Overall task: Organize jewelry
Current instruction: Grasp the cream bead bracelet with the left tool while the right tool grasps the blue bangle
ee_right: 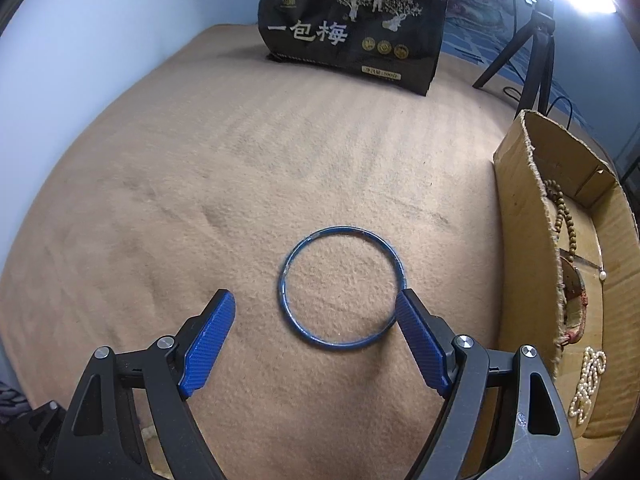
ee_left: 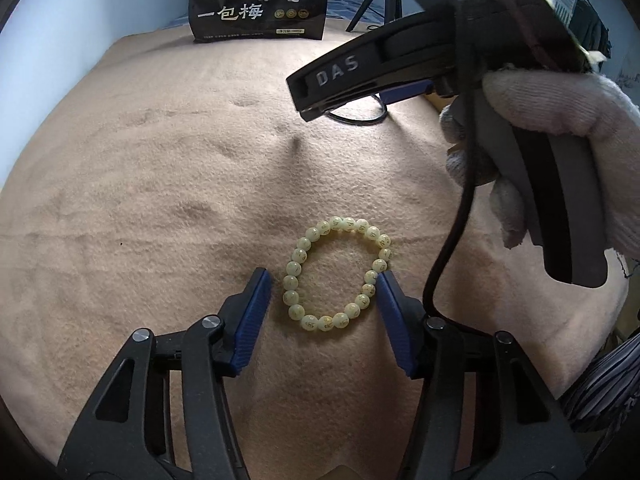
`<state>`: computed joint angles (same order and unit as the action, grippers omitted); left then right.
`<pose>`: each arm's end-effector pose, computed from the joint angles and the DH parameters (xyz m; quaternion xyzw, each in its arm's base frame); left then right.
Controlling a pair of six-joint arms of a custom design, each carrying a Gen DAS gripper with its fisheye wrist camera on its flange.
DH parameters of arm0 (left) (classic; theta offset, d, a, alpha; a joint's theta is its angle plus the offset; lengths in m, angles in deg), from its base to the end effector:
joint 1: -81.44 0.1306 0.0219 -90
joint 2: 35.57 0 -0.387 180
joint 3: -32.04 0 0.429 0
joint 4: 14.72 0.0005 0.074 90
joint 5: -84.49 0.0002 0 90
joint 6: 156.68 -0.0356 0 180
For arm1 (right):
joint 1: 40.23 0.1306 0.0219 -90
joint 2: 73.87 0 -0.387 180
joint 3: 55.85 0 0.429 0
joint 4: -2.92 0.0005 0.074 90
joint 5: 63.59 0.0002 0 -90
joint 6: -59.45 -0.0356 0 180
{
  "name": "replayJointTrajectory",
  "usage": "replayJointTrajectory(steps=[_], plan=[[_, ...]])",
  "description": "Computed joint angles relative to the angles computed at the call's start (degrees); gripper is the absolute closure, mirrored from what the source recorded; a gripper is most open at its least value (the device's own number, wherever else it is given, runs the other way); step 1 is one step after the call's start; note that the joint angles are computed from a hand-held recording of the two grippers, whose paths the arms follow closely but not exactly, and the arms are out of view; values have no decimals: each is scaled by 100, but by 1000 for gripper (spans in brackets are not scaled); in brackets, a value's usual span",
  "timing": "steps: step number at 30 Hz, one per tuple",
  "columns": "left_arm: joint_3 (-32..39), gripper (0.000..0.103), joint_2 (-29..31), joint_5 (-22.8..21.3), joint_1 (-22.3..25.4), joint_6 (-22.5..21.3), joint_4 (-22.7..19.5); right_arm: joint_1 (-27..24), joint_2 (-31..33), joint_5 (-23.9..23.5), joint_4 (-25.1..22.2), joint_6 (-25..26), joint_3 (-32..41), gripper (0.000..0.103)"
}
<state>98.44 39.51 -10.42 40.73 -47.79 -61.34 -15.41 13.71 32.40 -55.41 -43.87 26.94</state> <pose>0.3113 -0.2645 0.3497 0.1679 0.9388 -0.1126 0.2789 0.4396 0.1986 0.3838 -0.0852 0.9676 0.0278 0.2360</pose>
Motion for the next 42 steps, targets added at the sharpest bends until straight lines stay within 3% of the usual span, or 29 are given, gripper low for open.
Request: replayJointTrajectory(steps=[5,9,14,17,21,27,42], plan=[[7,52,23,-11,21,-31,27,-25,105,207,-15,-126,30,21],[6,58,25,13,61,25,41,-95,110,117,-20,-344,23,21],[-8,65,17,-42,58,23,53,-50,160,196,-51,-272,54,21],[-24,72,-7,-60,75,75,48,-46,175,203,-71,-240,70,21],[-21,85,7,-27,155,128,65,-27,170,196,-90,-91,99,32],[5,97,8,92,232,221,57,39,57,147,-35,44,60,32],[-141,98,-325,570,505,611,172,74,-635,-32,52,125,-7,32]])
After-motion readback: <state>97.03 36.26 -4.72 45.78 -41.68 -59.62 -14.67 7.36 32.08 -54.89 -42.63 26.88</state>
